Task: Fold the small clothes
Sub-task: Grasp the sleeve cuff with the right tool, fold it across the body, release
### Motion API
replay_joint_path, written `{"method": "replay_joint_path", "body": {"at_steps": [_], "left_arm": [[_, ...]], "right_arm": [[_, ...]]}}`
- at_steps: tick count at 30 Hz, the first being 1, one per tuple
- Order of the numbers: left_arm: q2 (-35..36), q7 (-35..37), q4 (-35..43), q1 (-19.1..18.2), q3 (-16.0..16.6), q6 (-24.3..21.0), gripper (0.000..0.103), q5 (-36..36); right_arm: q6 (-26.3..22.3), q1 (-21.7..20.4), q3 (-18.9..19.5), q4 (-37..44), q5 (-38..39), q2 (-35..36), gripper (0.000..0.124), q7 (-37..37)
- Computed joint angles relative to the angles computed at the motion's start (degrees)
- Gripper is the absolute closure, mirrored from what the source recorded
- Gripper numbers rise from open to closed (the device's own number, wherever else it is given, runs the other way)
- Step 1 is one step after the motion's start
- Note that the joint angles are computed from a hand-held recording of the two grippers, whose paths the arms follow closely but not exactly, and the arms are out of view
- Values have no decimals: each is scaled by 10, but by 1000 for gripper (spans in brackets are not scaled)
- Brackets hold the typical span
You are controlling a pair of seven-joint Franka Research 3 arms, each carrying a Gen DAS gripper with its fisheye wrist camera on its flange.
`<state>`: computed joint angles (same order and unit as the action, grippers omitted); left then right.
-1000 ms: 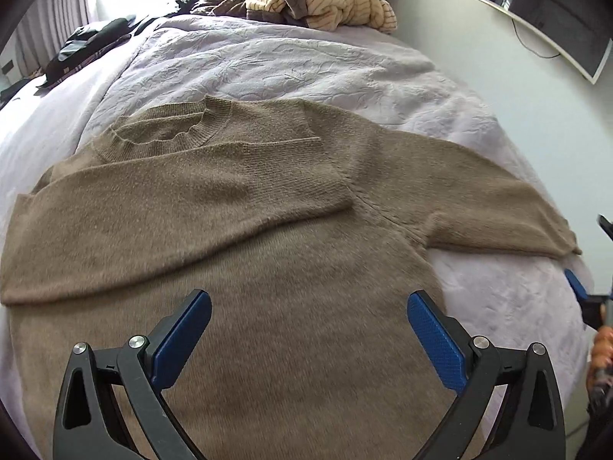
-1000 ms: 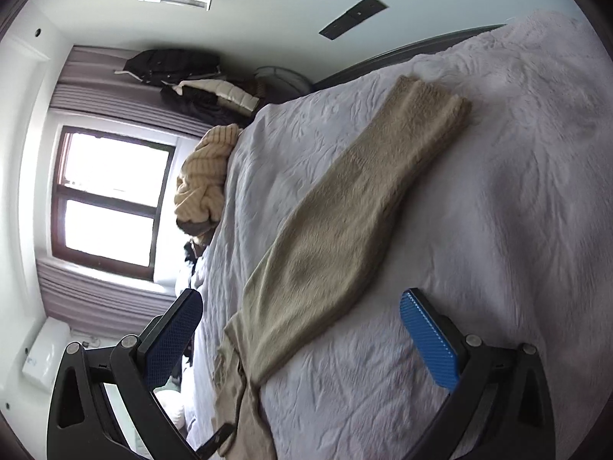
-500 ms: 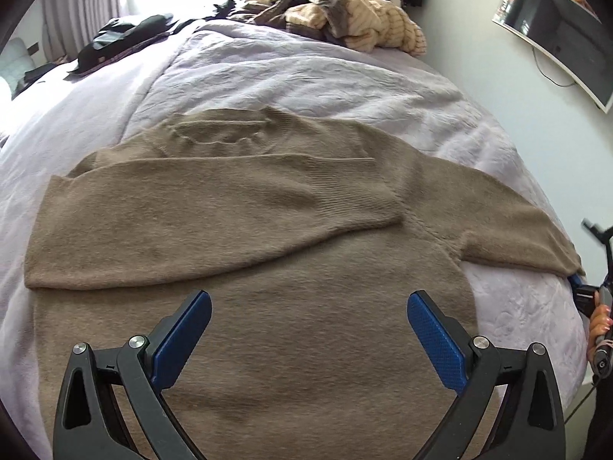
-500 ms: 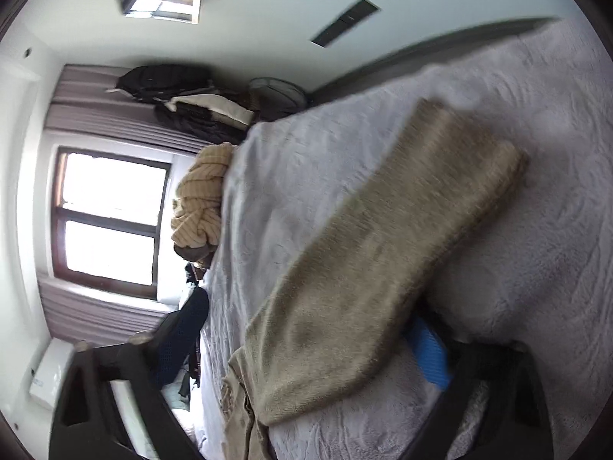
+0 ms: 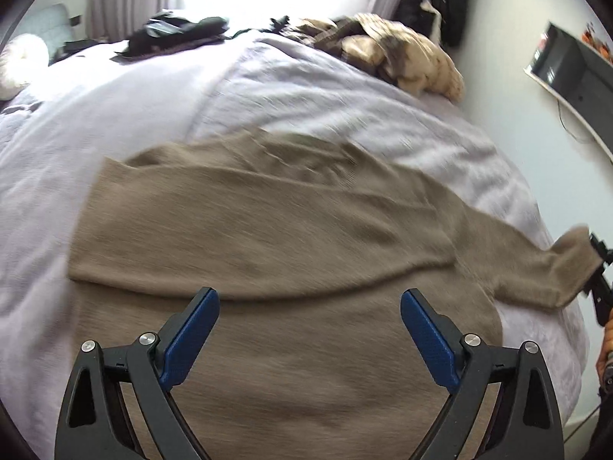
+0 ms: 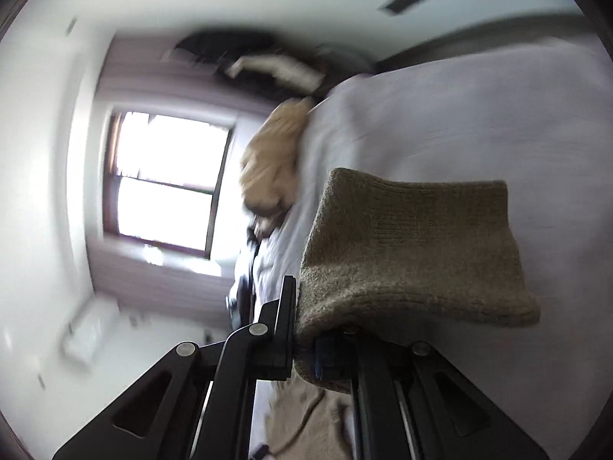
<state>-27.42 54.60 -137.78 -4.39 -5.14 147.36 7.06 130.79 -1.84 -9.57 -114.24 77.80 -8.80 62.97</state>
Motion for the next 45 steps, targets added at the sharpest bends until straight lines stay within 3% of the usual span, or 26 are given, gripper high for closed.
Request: {"method": "replay_joint_path", "body": {"at_steps": [7,13,16,18,21,24,25,26,29,32,34,38,41,45], "left_arm": [[-60,-1,-54,41,24,4,6,23],[-105,5,-102,68,47,5,6,19],[-129,21,-124,83,57,3,6,27],[-142,32,-137,92,63,5,6,31],[-161,50,-156,105,74,11,6,34],[-171,62,-169,110,84,13,6,23],[-174,65,-173,110,87,15,6,18],[-178,66,-177,112,88,16,6,15],[-191,70,-187,116,90,14,6,6],[-201,80,-193,115,97,5,6,-4],[-209,86,-196,118,96,-5,6,-6],[-207,102,-190,109,101,-13,6,-17],[-193,122,-178,89,110,-5,6,-34],[-141,176,-142,15,159,32,6,-115]], "right_arm": [[-14,95,96,117,-148,72,115,-22],[-19,176,158,189,-284,178,113,41],[-33,209,161,213,-400,224,112,148],[-28,209,163,200,-410,226,109,174],[24,202,165,149,-381,194,83,186],[67,197,166,140,-353,186,88,186],[73,198,167,151,-358,190,105,185],[76,204,169,165,-374,197,110,191],[53,225,184,218,-427,223,111,160],[5,270,188,252,-538,241,107,161],[-25,300,183,276,-619,260,92,175],[-32,301,190,252,-605,249,66,170],[-35,273,190,203,-540,210,63,149],[-46,228,170,122,-439,146,63,131]]}}
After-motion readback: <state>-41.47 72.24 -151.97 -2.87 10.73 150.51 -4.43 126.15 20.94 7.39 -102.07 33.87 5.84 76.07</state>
